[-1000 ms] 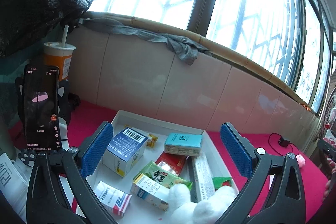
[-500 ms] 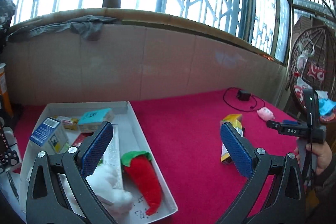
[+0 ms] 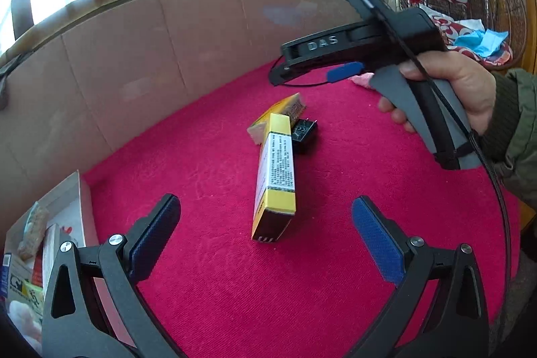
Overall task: Organize objects
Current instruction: 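Withdraw both tools from the tray toward the remaining items, then grasp the yellow-white box with the left tool while the right tool grasps the yellow tissue pack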
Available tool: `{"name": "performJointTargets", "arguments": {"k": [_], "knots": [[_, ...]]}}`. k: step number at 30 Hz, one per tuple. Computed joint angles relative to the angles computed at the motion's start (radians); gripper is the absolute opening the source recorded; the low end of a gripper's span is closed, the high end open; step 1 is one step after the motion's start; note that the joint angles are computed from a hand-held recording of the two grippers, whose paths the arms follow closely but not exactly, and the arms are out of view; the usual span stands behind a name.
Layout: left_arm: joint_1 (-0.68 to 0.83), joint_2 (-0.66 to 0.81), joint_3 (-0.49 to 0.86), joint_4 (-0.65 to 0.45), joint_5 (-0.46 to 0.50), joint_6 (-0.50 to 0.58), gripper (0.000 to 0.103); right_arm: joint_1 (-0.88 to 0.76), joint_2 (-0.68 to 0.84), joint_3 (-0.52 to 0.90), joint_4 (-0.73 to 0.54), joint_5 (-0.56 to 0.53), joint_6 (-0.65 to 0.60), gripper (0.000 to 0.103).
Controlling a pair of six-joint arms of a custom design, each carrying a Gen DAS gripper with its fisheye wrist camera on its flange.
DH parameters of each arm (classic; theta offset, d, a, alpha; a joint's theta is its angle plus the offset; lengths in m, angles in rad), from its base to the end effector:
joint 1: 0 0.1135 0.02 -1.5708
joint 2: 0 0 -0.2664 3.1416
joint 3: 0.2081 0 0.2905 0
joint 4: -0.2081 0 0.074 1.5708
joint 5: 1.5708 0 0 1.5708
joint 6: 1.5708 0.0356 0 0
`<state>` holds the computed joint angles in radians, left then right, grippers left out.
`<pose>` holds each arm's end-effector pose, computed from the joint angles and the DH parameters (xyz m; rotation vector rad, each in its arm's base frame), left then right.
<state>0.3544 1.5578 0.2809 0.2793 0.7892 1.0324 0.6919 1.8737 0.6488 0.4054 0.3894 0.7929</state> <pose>0.2058 0.0492 0.0420 0.9876 1.9876 -0.2906 0.2591 0.1971 0.0426 0.2977 2.3110 0.2818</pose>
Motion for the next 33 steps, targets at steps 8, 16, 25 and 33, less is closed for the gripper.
{"name": "performJointTargets", "arguments": {"k": [8, 16, 25, 33], "knots": [[-0.220, 0.144, 0.070, 0.185, -0.170, -0.244, 0.103, -0.030, 0.046, 0.081, -0.015, -0.030, -0.052, 0.103], [-0.196, 0.260, 0.195, 0.086, -0.212, -0.318, 0.037, -0.066, 0.088, 0.114, -0.025, -0.093, -0.064, 0.103], [-0.134, 0.230, 0.205, 0.047, -0.163, -0.328, 0.034, -0.005, 0.187, 0.252, -0.156, -0.040, -0.204, 0.103], [-0.193, 0.240, 0.202, 0.055, -0.178, -0.336, 0.034, 0.014, 0.249, 0.297, -0.219, 0.018, -0.314, 0.103]]}}
